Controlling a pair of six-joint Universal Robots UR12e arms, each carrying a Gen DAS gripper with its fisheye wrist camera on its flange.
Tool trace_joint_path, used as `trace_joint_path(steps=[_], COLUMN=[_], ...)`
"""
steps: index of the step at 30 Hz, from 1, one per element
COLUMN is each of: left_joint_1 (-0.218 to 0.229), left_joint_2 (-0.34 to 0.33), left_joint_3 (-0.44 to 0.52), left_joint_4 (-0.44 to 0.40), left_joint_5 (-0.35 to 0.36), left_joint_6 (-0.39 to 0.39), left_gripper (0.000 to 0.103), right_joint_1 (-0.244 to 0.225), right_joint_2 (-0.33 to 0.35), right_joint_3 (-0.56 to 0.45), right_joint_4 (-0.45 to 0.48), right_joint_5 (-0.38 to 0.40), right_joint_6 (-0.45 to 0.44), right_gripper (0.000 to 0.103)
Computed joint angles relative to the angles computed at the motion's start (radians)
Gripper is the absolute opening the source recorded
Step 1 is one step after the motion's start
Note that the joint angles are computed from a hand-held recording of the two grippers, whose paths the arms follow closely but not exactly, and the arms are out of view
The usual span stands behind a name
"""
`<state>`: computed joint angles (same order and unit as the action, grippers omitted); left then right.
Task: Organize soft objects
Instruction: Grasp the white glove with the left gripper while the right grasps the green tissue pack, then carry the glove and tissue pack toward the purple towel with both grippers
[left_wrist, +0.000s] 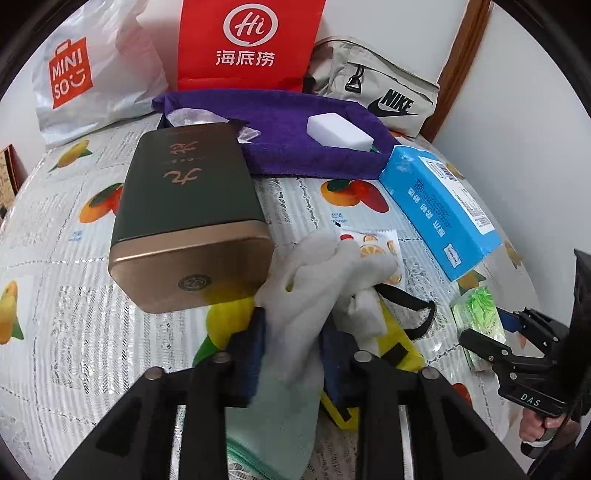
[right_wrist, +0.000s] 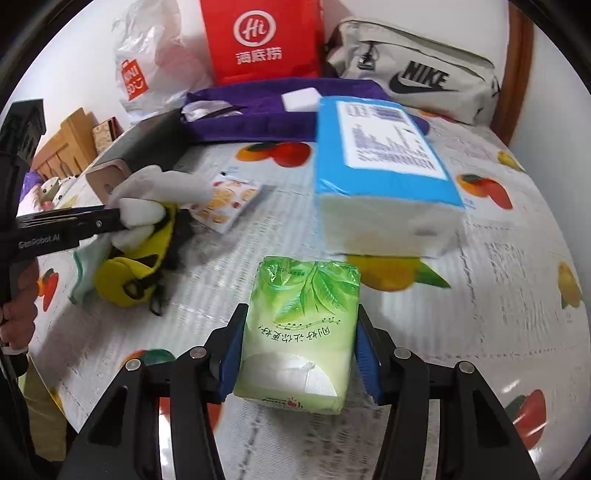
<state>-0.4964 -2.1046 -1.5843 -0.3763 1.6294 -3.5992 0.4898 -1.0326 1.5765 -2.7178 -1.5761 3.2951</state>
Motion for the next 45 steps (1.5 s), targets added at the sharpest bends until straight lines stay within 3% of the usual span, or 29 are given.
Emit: trace_joint_path(steps=[2,5,14,24,34,45], left_joint_1=[-0.001,-0.003,-0.015,-0.023,-0.034,-0.039], left_joint_2=[0.005,0.020,0.074,0.113,0.135,0.149], left_joint_3=[-0.005,-0.011,-0.055,-0.094,-0.094,-0.082], left_joint_4=[0.010,0.006,0.043,0.080,0.116,0.140], left_joint_5=[-0.001,0.000,0.079,0.111,0.137,0.166], left_joint_6=[0.004,0.013,-0.014,-0.058,-0.066,-0.065], left_gripper=[0.015,0.013,0.012,0.012,0.012,0.011], right_joint_1=[-0.007,-0.005,-0.010,-0.009,-0.006,-0.010], right_joint_2=[-0.001,0.000,-0.032,-0.071,-0.101,-0.108], right_joint_3=[0.007,0.007,0.051,0.086,0.078,0.045], right_joint_4=[-0.016,-0.022,-0.054,-0.118,-0.167,-0.150], right_joint_5=[0.020,0.015,0.008,0.007,0.004,-0.002], right_joint_6=[0.015,0.021,0.052,0.061,0.048,0.043], right_gripper=[0.053,0.053,0.053,0.053,0.053,0.053])
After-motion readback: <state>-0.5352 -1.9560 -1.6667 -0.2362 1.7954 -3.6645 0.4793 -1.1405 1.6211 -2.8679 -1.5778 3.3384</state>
